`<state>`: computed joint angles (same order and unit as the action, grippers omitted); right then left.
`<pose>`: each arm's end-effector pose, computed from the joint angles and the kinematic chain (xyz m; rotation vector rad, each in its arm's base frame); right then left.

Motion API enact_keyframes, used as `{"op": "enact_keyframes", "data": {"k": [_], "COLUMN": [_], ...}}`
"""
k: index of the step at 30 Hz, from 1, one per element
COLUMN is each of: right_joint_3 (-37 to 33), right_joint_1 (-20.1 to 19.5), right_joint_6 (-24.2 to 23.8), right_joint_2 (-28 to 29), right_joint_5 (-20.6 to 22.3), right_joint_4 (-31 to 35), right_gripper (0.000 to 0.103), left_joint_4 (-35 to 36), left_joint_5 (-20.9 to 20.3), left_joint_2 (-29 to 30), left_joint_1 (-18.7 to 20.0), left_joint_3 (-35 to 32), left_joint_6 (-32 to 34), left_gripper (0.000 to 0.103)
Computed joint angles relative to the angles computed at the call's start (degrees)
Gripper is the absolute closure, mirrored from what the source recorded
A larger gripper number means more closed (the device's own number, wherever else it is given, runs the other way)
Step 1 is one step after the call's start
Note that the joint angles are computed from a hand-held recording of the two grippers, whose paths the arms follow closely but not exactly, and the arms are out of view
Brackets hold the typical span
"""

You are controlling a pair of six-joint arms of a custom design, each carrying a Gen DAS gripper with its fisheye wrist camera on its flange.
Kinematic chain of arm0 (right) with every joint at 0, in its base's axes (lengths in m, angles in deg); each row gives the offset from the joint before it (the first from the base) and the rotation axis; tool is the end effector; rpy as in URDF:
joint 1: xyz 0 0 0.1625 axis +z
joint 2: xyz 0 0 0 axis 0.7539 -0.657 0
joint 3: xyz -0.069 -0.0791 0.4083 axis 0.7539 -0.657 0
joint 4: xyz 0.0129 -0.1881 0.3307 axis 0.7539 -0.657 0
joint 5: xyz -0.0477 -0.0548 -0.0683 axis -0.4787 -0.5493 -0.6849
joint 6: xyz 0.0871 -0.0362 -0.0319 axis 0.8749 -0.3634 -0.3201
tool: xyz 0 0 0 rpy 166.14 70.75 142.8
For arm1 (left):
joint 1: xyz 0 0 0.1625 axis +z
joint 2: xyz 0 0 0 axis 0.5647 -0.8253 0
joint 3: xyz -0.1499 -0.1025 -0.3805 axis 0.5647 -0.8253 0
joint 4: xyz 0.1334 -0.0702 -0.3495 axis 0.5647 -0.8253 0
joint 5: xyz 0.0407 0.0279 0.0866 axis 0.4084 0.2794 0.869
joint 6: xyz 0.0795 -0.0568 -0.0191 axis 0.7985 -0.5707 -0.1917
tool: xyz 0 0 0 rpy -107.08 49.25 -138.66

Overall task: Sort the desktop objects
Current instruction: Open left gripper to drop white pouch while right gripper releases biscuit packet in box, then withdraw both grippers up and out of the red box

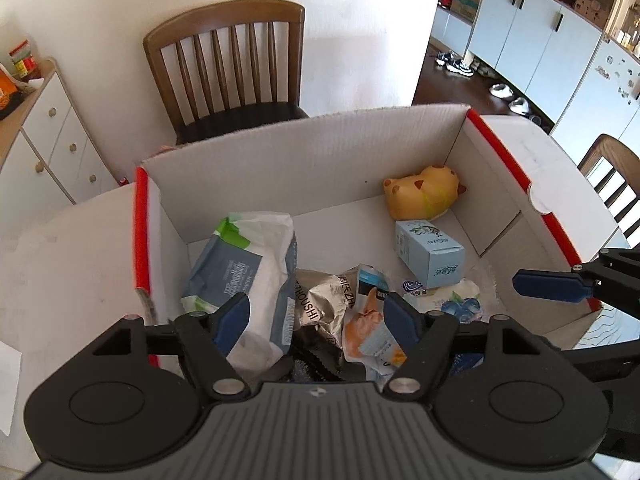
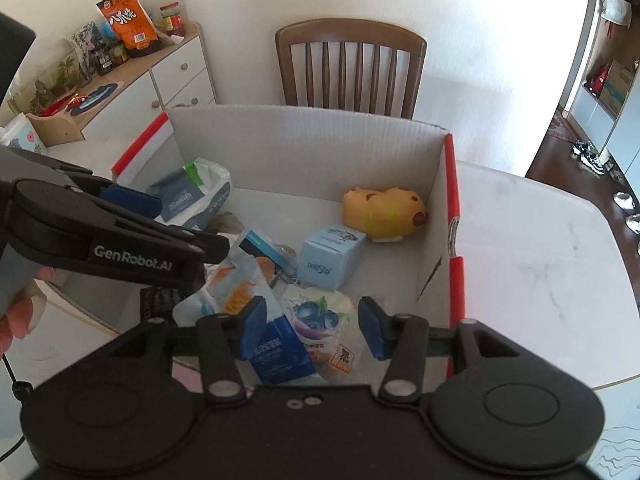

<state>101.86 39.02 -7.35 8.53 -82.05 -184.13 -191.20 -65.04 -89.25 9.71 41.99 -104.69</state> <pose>0.0822 -0.5652 0.2796 0.9276 -2.4268 0.4614 -0.3510 -0.6281 -0.0200 0.4197 2.3478 -0.5918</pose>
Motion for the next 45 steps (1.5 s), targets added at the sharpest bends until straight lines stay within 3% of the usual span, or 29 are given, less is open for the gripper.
{"op": "enact_keyframes", "data": {"k": [17,20,34,45], "right_joint_3": [4.08,4.79,8.6,11.96], "right_joint_1": [1.49,1.43,-0.09,-1.78], "right_joint_6": [-0.92,-0.73,-1.95,-2.33], "right_joint_2": [-8.4,-10.07,-18.16,-24.48], "right_joint_5": [4.16,5.0,9.78,13.49], "right_joint_4": [2.37,2.6,4.85,6.6], "right_gripper": [0.053,0.043,0.039,0.032], "left_joint_4": [-4.1,-5.44,-11.02,-14.5], "left_joint_5": [2.32,2.79,5.91,5.85], "left_joint_2": [-6.54,-7.39,-10.37,-12.7], "left_joint_1": [-5.97,-7.47,-13.64,-18.54], "left_joint_3": [8.95,10.77,18.79,25.69], "left_joint_6": [-2.77,-3.17,-6.57,-9.62], "left_gripper": [0.03,0.03,0.029,0.02]}}
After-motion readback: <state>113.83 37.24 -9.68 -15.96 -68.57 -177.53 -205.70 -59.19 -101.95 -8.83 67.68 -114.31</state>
